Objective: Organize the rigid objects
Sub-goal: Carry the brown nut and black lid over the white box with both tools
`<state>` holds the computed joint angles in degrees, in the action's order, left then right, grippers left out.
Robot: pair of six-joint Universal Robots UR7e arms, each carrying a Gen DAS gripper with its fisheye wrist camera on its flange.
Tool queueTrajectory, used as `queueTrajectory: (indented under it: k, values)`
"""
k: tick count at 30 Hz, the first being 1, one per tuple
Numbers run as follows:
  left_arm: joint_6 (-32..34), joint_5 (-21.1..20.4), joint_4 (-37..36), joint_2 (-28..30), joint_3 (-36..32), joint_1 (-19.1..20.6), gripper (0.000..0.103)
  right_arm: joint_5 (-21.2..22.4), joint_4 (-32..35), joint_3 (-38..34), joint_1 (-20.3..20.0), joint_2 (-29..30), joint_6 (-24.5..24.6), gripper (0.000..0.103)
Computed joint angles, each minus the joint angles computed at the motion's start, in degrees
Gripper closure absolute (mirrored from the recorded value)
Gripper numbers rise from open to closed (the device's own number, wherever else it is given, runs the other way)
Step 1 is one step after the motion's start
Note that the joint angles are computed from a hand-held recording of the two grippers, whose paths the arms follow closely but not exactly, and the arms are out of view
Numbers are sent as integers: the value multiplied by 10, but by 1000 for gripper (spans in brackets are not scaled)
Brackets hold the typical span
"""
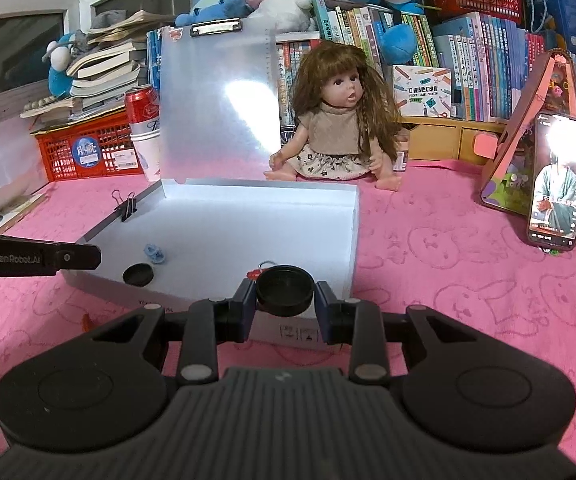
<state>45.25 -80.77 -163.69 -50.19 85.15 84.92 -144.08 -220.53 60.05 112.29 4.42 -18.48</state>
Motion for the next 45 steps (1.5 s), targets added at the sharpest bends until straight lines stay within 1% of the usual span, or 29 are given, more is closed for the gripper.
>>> queueTrajectory:
  k: [8,14,19,21,23,25,28,30,33,36,40,43,45]
  values:
    - [-15,19,23,22,-31,-10,86,6,19,-11,-8,-6,0,66]
    - [-35,36,49,44,-68,-15,86,8,37,-25,-14,-9,1,66]
    - [-49,53,94,79,-132,-23,86,11,68,-43,-21,-11,8,66]
    - [-55,59,115,94,-161,-26,86,14,89,-48,-26,-15,21,66]
    - [-66,69,144,111,-195,-30,86,20,120,-45,-32,-24,48,66]
    - [-76,79,180,129,-229,-33,86,33,159,-36,-40,-40,95,66]
    - [-90,99,208,157,-272,-37,86,51,217,-31,-53,-58,157,66]
    - [-95,105,218,170,-291,-37,86,55,245,-36,-59,-62,180,66]
    - [-112,110,244,187,-319,-36,86,54,281,-56,-63,-57,191,66]
    - [-114,114,256,195,-329,-34,86,49,311,-77,-64,-49,190,66]
    - [-113,116,261,201,-333,-33,86,51,368,-98,-68,-43,210,66]
    - [-111,110,269,203,-337,-33,86,48,388,-115,-69,-34,211,66]
    - [-106,114,270,205,-337,-33,86,48,395,-121,-70,-31,213,66]
